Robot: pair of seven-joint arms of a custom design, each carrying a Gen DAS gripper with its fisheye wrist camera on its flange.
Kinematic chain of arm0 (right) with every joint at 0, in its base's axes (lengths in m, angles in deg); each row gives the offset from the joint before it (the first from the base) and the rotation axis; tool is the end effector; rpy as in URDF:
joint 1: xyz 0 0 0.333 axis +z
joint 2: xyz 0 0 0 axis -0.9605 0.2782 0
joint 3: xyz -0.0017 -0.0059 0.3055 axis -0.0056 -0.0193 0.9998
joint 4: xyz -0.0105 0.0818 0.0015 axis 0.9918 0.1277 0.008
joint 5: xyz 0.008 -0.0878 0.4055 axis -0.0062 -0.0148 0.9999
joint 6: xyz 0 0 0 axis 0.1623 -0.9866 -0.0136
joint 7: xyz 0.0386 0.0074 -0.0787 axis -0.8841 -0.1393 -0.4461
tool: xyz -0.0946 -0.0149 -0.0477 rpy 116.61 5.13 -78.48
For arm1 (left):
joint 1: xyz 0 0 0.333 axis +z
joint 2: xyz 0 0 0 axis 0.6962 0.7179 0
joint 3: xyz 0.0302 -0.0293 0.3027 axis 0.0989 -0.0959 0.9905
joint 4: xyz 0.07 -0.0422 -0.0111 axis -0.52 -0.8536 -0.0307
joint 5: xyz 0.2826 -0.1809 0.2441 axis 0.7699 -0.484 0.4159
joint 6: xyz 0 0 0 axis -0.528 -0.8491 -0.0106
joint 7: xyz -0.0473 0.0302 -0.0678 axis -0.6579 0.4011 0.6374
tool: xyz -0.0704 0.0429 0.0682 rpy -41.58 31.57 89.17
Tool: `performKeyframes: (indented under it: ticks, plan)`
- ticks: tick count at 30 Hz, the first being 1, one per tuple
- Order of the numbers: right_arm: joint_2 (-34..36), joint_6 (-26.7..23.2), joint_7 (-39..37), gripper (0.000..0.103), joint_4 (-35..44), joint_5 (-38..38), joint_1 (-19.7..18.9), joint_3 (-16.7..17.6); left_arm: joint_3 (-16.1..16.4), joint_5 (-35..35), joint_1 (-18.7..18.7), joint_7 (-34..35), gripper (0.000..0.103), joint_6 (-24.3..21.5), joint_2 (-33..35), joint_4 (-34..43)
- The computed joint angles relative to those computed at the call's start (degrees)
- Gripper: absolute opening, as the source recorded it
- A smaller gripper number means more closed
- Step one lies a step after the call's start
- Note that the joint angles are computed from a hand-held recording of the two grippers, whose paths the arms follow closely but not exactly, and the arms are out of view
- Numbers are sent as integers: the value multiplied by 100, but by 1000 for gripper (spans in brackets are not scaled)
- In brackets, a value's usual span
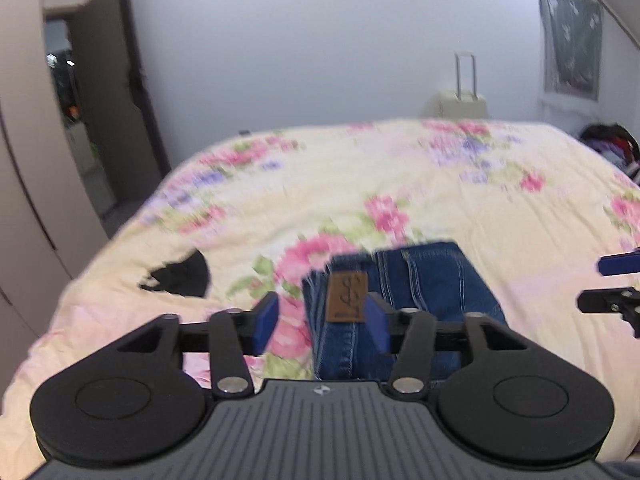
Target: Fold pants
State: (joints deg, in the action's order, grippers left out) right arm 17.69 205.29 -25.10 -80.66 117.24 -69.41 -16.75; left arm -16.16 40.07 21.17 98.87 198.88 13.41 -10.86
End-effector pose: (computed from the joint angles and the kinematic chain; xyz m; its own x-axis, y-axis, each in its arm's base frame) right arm 0.7060 0.1254 0.6161 0.4719 -0.8681 -0.1539 -0.6171 -0.2006 -0.7609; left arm 0.6649 -0.3068 0.6604 -0.0003 -0.9897 -0.1431 -0.5670 0.1181 -0.8152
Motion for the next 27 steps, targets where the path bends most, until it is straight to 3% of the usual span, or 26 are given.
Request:
performKeyframes:
  ticks: [2, 3, 8, 11, 13, 19, 27]
  plan:
    - [-629, 614, -444, 76, -714, 373, -68, 54, 56, 406, -185, -402, 83, 20, -338, -301]
    - [-938, 942, -657, 79, -1063, 603, -52, 48, 62, 697, -278, -691, 88, 8, -492, -445]
    - [-2191, 1734, -1463, 81, -2350, 1638, 265, -233, -165, 2301, -672, -2374, 100, -436, -1049, -1115]
    - [-2801, 2352, -1003, 81, -3160, 1290, 386, -265, -432, 2918, -800, -3138, 101, -919, -1196, -1402]
    - [-3151, 2544, -743, 81, -3635, 1083, 441, -291, -648, 2880, -796, -3296, 101, -1218, -1169, -1426]
    - [-3798, 2248, -164, 81, -4501, 678, 652, -593, -970, 2118, -904, -3016, 101, -1930, -927, -1240]
    - [-4035, 2111, 703, 81, -5066, -203, 788, -803, -976, 1660, -987, -3119, 101, -1901, -923, -1508]
